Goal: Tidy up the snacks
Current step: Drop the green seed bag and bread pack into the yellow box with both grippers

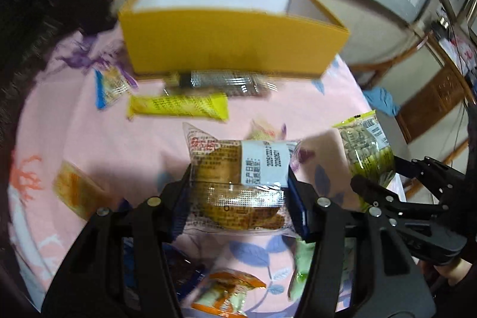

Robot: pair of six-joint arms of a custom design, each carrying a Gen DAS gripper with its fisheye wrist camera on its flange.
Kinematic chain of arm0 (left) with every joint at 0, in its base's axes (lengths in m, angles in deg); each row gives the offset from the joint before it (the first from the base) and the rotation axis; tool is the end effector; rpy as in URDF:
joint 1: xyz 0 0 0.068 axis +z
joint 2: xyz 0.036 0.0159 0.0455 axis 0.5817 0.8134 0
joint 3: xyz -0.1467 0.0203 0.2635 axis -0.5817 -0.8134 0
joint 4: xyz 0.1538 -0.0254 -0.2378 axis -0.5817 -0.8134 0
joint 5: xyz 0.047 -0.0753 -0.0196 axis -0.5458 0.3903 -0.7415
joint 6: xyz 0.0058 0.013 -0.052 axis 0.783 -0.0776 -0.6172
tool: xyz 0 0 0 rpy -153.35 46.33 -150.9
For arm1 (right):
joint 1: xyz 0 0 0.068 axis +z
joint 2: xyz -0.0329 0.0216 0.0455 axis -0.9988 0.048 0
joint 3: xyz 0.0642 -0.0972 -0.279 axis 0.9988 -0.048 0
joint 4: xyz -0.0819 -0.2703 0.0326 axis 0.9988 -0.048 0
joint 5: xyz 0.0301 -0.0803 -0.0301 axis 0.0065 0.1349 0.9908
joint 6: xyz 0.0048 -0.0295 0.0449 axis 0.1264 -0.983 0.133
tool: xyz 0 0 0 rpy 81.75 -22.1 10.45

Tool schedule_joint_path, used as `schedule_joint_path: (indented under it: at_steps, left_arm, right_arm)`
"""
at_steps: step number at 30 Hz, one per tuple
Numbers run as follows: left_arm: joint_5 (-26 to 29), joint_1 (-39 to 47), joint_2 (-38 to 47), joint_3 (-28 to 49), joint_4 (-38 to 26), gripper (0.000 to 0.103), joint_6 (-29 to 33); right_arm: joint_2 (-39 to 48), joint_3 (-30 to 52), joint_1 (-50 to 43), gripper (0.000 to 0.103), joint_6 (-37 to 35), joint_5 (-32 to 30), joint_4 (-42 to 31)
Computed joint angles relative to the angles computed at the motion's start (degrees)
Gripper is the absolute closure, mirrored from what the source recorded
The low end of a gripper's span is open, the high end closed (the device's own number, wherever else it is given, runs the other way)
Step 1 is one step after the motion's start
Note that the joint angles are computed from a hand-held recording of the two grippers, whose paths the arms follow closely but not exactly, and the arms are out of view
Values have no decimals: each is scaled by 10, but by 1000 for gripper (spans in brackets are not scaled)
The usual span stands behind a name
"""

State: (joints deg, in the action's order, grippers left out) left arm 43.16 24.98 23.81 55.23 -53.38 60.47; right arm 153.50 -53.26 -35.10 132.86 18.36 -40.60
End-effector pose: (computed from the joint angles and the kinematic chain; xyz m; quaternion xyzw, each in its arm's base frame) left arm 0.2894 -0.0666 0.1809 0.2727 0.9209 -0.1556 0.2309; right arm 0.1585 0.1764 0.1509 0.1517 0.9499 -0.0159 0.2729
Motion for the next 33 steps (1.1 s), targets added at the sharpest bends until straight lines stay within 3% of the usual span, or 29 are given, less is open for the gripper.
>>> schedule_joint_path:
  at_steps: [9,23,26,29,30,31,33]
  left_arm:
    - [-21,-6,15,115,-25,47,-59]
    - [-43,-25,122,289,-46,47,-102]
    - [-52,-33,159,343,-59,47,-110]
    - [-55,-43,227,446,-96,45,-121]
    - [-52,-44,246,474,-107,43,-127]
    - [-51,-46,271,511,-122,33,-135]
    - [-66,-52,324,601,-172,9,-145]
  right_arm:
    - [-34,105,-84,41,-138,33,-9]
    - [14,195,-187,41,-272,-1,17]
    - [29,217,-211,41,-291,-14,24]
    - [55,257,-245,40,-318,-18,27]
    - [64,272,-259,40,-324,-25,29]
    - [73,288,-272,39,-327,-32,28]
    - [107,337,-302,29,-339,-46,8]
